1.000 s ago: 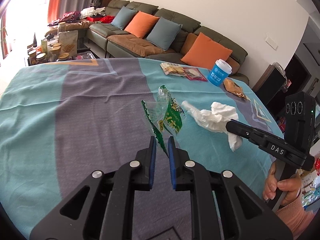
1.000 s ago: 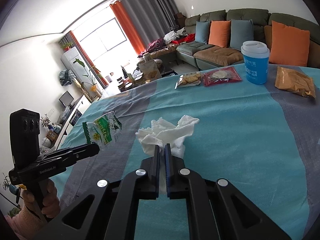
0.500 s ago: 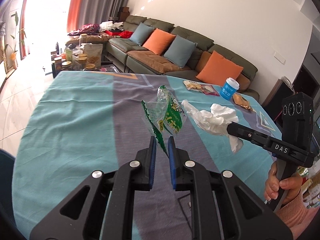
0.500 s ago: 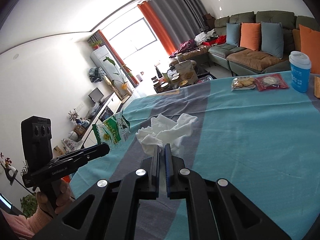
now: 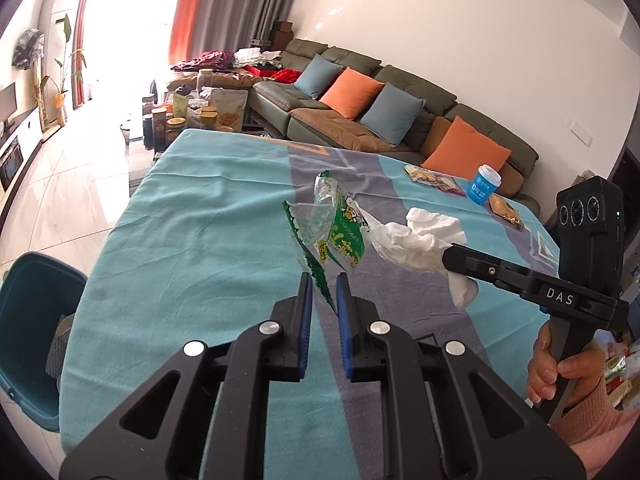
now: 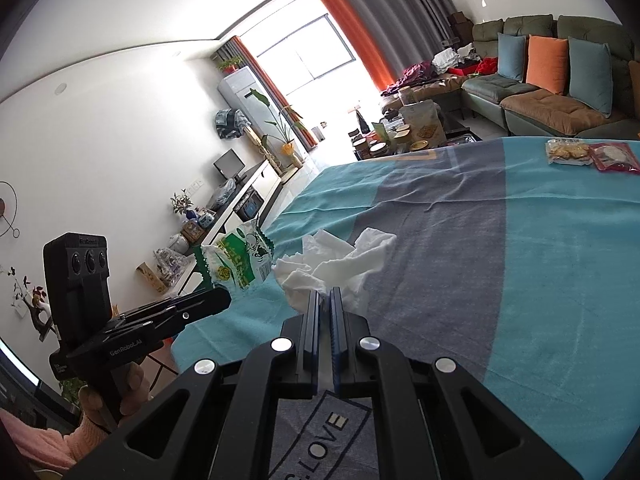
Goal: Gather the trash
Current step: 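Carry the wrapper in the left gripper and tissue in the right gripper to the teal bin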
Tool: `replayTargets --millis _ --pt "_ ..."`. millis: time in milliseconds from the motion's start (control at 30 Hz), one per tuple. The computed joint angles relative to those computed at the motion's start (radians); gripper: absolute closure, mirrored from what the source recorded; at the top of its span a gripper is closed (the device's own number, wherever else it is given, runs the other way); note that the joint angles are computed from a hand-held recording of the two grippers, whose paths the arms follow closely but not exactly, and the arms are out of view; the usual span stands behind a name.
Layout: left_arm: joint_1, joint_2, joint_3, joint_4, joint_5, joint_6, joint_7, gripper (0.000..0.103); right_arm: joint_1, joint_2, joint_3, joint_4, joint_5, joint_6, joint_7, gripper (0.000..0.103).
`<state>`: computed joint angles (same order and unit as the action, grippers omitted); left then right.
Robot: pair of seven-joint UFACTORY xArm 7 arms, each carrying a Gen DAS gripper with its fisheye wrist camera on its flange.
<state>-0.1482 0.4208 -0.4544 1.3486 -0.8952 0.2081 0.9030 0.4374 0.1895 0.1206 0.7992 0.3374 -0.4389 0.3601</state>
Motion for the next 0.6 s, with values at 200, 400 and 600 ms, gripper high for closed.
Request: replayTargets --millis 200,400,600 --pt "0.024 -0.035 -0.005 -0.046 -0.048 -0.020 0.026 0.090 -0.041 0.047 0.037 0.056 -0.113 0.024 0.070 0.099" --pt "0.044 -0.069 0.008 -0.083 -0.125 -0.034 0.072 0.090 -0.072 0.115 0.068 0.152 -0.232 0.065 0.126 0.099" --pt "0.053 -0.093 0.042 -0.105 -0.209 -0.040 0.127 0.090 -0.120 0.200 0.128 0.282 -0.355 0.133 0.164 0.099"
